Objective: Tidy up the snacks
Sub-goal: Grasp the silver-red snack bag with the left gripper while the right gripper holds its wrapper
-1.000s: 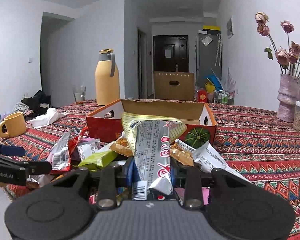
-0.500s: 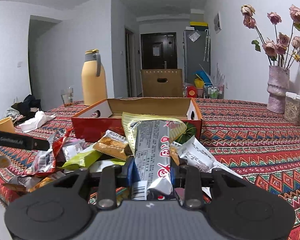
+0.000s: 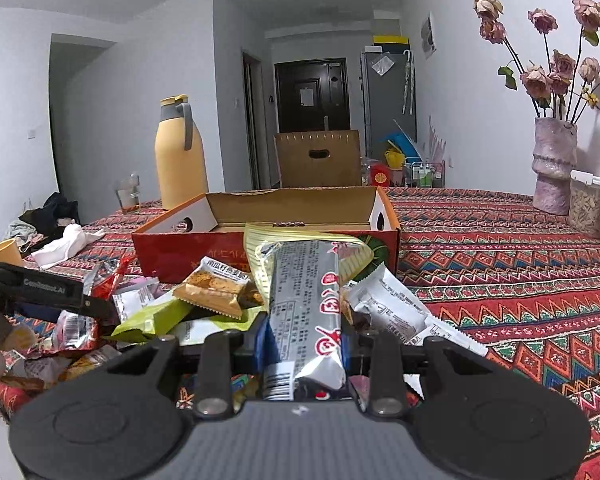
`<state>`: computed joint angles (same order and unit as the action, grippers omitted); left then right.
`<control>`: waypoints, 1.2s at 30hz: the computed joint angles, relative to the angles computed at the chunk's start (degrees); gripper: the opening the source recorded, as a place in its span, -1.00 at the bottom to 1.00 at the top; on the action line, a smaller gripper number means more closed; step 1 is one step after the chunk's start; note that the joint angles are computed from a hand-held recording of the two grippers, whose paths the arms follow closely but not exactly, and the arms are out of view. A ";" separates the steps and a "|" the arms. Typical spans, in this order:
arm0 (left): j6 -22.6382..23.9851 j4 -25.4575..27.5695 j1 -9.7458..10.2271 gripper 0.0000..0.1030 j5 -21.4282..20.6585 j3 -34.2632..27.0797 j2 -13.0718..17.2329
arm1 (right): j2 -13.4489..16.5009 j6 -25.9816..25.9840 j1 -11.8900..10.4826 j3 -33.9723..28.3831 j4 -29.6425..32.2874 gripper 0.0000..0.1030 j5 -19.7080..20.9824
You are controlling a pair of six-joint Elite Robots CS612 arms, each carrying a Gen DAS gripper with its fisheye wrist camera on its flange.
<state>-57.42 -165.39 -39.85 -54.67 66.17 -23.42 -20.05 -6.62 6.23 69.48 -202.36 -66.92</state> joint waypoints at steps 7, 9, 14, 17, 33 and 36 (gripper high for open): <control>-0.65 -0.89 -0.16 0.16 1.59 0.63 -0.22 | 0.20 0.34 -0.01 -0.25 0.09 -0.38 -0.09; -1.16 -0.39 -0.28 0.14 2.36 0.66 -0.28 | 0.24 0.41 0.02 -0.32 0.15 -0.38 -0.08; -1.01 -0.08 -0.57 0.10 4.06 0.88 -0.50 | 0.17 0.37 0.06 -0.13 0.03 -0.38 -0.08; -0.25 -0.51 -0.85 0.10 5.65 1.07 -0.65 | 0.25 0.50 0.05 -0.18 -0.20 -0.38 -0.12; 8.17 -2.89 -1.47 0.11 12.93 -2.08 -0.53 | 1.56 2.96 0.58 -4.74 -2.19 -0.38 -1.65; 10.37 -3.34 -1.29 0.11 13.65 -4.27 0.22 | 2.09 3.22 0.81 -6.62 -1.88 -0.38 -1.85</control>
